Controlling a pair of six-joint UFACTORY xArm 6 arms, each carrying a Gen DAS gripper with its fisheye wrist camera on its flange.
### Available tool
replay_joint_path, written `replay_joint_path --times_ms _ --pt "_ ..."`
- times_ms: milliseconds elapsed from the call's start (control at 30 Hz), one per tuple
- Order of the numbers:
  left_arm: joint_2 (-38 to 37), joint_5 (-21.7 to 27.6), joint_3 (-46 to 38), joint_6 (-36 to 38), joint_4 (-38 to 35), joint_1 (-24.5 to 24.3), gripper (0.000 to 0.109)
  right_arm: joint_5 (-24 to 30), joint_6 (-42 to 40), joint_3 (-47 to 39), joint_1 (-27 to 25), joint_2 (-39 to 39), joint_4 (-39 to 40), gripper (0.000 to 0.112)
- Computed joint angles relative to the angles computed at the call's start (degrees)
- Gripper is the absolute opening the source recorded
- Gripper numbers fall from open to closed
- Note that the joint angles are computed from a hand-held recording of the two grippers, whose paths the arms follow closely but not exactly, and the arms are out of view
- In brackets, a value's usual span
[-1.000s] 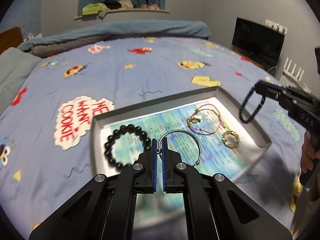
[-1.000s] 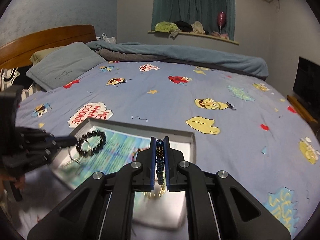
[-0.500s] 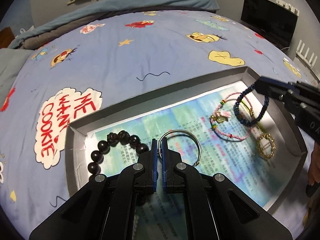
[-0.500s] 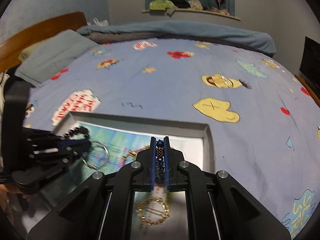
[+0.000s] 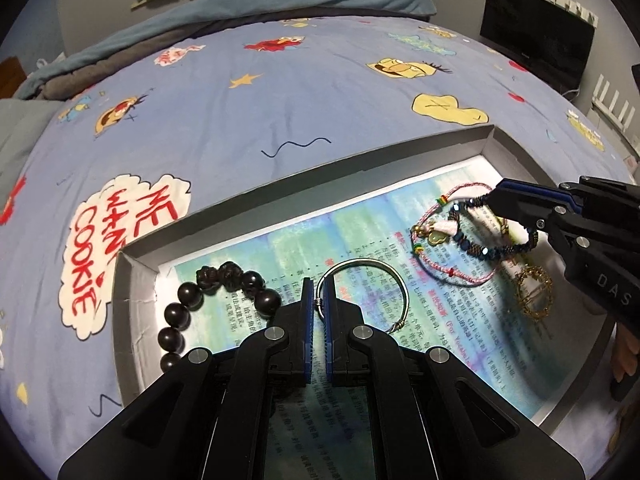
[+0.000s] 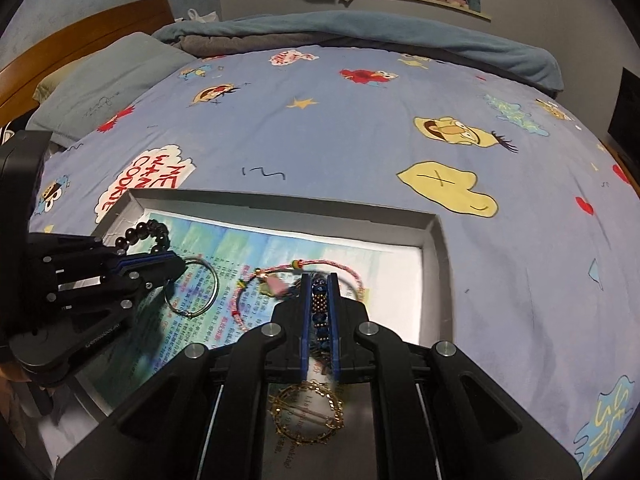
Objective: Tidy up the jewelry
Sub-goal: 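Open the left tool over the tray while right releases the blue bracelet, then withdraw both open tools from the tray back to the jewelry pile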
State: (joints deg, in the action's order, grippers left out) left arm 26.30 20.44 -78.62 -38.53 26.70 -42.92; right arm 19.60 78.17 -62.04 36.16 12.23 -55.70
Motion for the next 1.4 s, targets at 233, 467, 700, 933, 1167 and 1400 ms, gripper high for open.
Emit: replay_joint_path --times_ms 233,467,700,933,1167,1400 --pt "-0.9 -0.6 1.1 1.3 -2.4 -0.1 0.008 1.5 1.5 1.0 0.1 -1.2 -0.5 0.032" --pt "-5.3 -2.4 5.4 -6.2 4.8 -0.1 0.025 3.3 4.0 3.3 1.5 -5.0 -2.4 0.051" --pt "-14.1 -4.0 12.8 -23.3 21.9 -0.7 0.073 5.9 9.3 8.2 4.4 -12.8 -7.1 0.083" --pt "-22.6 -2.1 19.0 -32.1 29.6 -2.0 0.091 11.0 14.1 13.1 7.9 -20.8 -9.9 0.097" --pt "-31.3 1.5 25.0 -37.3 34.1 -4.2 0.094 17.6 16.2 18.4 12.1 -28.3 -9.0 0.097" --pt "-39.6 2.4 32.6 -40.8 34.9 -5.8 0.095 21.8 17.6 23.3 16.0 -34.9 -7.6 0.097"
